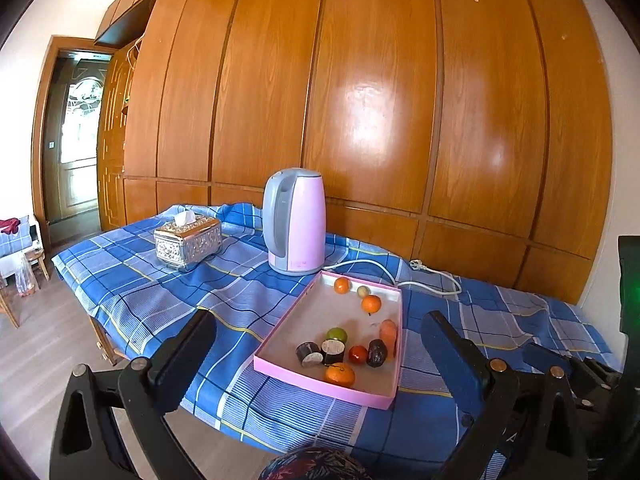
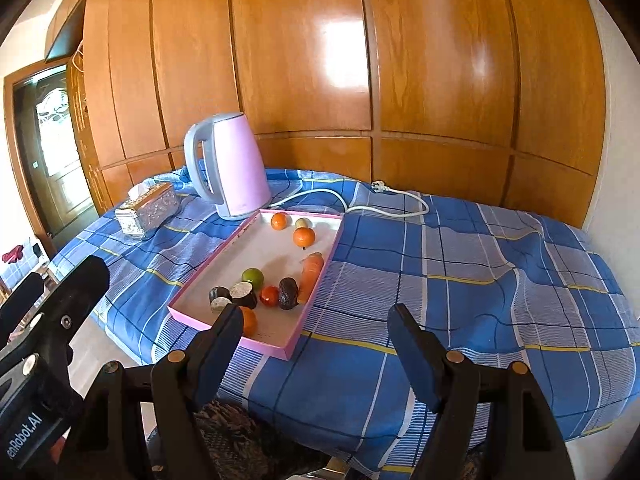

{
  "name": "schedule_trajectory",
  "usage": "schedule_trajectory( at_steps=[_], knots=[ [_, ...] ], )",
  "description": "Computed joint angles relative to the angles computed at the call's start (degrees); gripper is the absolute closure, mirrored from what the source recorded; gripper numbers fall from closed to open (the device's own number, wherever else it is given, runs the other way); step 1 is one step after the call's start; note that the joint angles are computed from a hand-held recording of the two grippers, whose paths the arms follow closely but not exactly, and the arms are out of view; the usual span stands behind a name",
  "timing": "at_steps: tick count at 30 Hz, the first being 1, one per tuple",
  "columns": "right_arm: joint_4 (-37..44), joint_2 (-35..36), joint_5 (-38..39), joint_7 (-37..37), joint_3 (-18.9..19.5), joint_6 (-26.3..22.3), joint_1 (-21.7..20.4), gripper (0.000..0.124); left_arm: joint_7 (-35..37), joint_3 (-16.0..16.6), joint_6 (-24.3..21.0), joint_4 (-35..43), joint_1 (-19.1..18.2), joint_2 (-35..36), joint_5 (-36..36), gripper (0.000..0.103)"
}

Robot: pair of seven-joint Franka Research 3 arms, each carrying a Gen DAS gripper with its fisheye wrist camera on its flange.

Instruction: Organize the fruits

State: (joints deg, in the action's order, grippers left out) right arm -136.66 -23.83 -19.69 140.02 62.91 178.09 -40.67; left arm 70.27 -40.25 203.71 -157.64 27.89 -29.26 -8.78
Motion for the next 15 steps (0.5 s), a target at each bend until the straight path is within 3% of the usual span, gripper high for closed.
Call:
schedule_trajectory(
  at_steps=[15],
  knots=[
    [2.0, 2.8, -0.9, -0.6, 4.5, 0.4, -4.3, 0.048, -0.8, -1.2, -1.9, 1.4, 2.1, 1.5, 1.2, 0.0]
  ],
)
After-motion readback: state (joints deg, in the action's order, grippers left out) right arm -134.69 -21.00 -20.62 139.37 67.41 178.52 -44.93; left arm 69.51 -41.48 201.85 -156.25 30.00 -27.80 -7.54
